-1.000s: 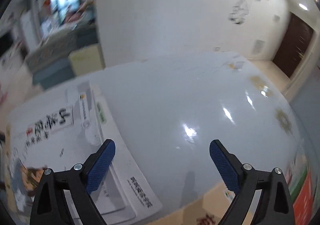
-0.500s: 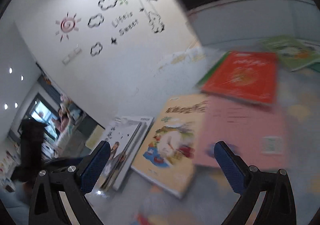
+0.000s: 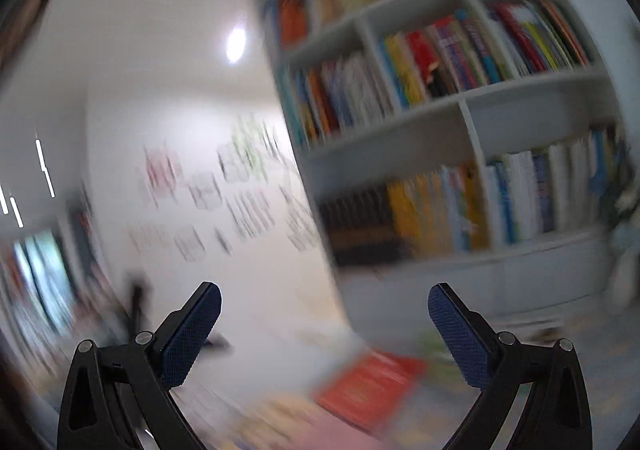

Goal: Organize books

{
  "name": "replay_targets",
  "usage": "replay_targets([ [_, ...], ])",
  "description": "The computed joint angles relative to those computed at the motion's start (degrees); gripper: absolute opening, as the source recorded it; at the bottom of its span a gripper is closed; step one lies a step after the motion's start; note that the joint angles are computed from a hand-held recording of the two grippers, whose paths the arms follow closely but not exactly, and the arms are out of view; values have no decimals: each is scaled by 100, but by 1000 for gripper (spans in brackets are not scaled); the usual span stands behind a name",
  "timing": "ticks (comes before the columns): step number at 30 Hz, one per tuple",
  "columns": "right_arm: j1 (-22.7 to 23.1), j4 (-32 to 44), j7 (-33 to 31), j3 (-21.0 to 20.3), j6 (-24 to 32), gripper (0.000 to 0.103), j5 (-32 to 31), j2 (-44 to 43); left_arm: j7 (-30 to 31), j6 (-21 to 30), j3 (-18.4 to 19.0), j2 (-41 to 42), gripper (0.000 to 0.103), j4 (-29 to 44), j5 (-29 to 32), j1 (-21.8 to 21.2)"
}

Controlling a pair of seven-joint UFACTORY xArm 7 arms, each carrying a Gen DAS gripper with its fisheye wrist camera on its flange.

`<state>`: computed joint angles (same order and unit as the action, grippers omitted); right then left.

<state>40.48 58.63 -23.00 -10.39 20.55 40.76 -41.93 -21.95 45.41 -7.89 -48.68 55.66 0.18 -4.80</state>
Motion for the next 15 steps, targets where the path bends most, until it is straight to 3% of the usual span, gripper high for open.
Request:
replay_targets([
  [2,47,284,-34,26,-453,103,175,336,185,-138,332,266,103,-23,-241,-202],
  [4,-477,499,160,439,-580,103,-406,791,103,97,469,773,102,29,-406,-145],
  [8,-1424,1005,1426,1103,991,103,-1394,1787,308,-93,341,1279,102,-214,-40,66],
  [10,-1812,750,2162,1519,1102,103,-1734,2008,548,-34,318,1610,102,-247,13,-35],
  [13,-1692,360,2476,1516,1425,103,-1315,2378,896,-119,411,1968,102,-347,-233,-294],
  [15,-1817,304,2865,1691,1740,103,-1547,2765,1136,-207,497,2270,102,-333,-488,-451],
])
